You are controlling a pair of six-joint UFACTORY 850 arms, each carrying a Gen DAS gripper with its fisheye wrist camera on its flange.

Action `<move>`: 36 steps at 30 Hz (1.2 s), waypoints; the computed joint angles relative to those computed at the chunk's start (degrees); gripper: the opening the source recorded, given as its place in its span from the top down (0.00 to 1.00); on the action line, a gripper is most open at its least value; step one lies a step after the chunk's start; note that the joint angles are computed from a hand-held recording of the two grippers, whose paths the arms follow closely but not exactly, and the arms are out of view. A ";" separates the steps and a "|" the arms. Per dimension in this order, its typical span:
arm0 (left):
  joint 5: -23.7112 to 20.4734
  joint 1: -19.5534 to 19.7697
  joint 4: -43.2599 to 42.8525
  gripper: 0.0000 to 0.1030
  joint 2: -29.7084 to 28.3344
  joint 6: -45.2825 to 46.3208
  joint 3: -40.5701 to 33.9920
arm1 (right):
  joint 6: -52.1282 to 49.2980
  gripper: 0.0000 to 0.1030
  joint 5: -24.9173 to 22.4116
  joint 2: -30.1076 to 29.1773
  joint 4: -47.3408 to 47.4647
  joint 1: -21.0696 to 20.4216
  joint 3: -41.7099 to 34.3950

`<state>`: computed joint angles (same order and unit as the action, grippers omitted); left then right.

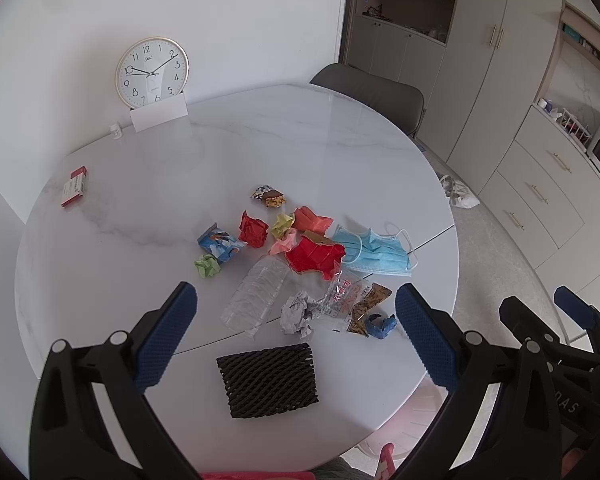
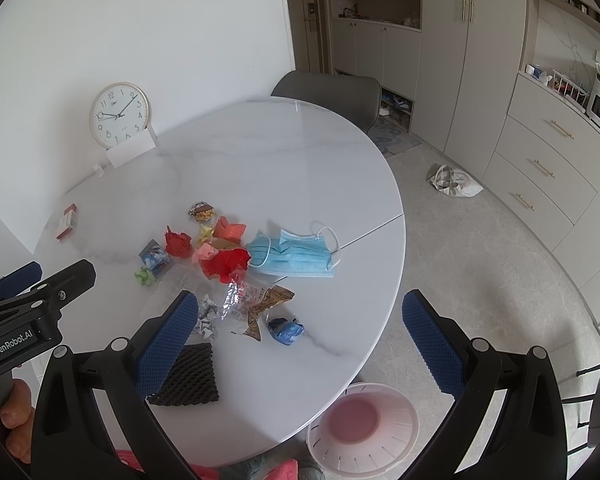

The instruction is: Collect trash

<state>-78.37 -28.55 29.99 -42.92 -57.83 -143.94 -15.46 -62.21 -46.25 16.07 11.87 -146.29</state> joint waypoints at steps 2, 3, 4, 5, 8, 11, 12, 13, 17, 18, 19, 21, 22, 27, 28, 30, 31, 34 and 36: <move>0.02 -0.04 0.02 0.08 0.10 -0.12 0.21 | 0.04 0.02 -0.07 -0.18 -0.06 0.02 -0.27; 0.06 -0.03 0.01 0.08 0.12 -0.12 0.24 | 0.03 0.02 -0.09 -0.14 -0.03 0.01 -0.23; 0.06 -0.05 0.04 0.08 0.15 -0.18 0.30 | 0.05 0.02 -0.12 -0.12 -0.04 0.01 -0.22; 0.14 -0.02 0.03 0.08 0.29 -0.18 0.51 | 0.11 0.02 -0.22 -0.28 -0.10 0.03 -0.48; 0.31 -0.01 0.02 0.08 0.58 -0.18 1.03 | -0.06 0.02 -0.01 0.00 -0.01 0.01 0.05; 2.02 0.10 0.20 0.08 2.87 -0.19 5.20 | -1.64 0.02 1.31 1.84 1.52 -0.17 4.04; 3.16 0.28 0.08 0.08 4.14 -0.25 7.45 | -2.34 0.02 1.24 2.14 2.40 -0.23 4.89; 4.79 0.55 -0.24 0.08 5.77 -0.39 10.33 | -2.85 0.02 1.21 2.32 3.10 -0.21 5.57; 10.96 2.43 -2.05 0.08 12.36 -0.39 22.38 | -7.04 0.02 2.63 5.17 6.38 0.59 13.53; 11.84 2.95 -2.25 0.08 13.48 0.12 24.66 | -8.06 0.02 3.27 6.03 6.93 0.99 16.07; 12.61 3.45 -2.29 0.08 14.57 0.57 26.84 | -8.50 0.02 3.21 6.13 7.16 1.40 16.86; 14.05 4.48 -1.83 0.08 17.17 1.40 32.16 | -10.44 0.02 4.22 7.30 8.11 2.54 21.33; 15.33 5.07 -1.20 0.08 18.90 1.21 35.69 | -10.57 0.02 4.17 7.14 7.98 3.08 21.81; 21.78 9.16 -6.16 0.08 24.43 6.66 47.33 | -11.08 0.15 3.97 7.25 7.62 6.03 28.26; 22.94 9.84 -7.28 0.08 25.29 8.21 49.25 | -10.46 0.22 3.13 6.70 7.55 6.55 28.88; 24.14 10.60 -8.15 0.08 26.34 10.02 51.85 | -8.81 0.31 1.84 5.61 6.98 7.25 28.93; 25.02 11.06 -8.88 0.08 26.81 11.02 53.00 | -8.29 0.33 1.75 5.39 6.93 7.48 29.30; 27.03 12.76 -12.72 0.08 27.50 15.05 55.21 | -5.41 0.38 1.23 4.31 5.68 8.62 29.51; 28.19 13.89 -14.74 0.08 27.34 17.59 55.81 | -3.93 0.41 0.58 3.64 5.10 9.04 29.11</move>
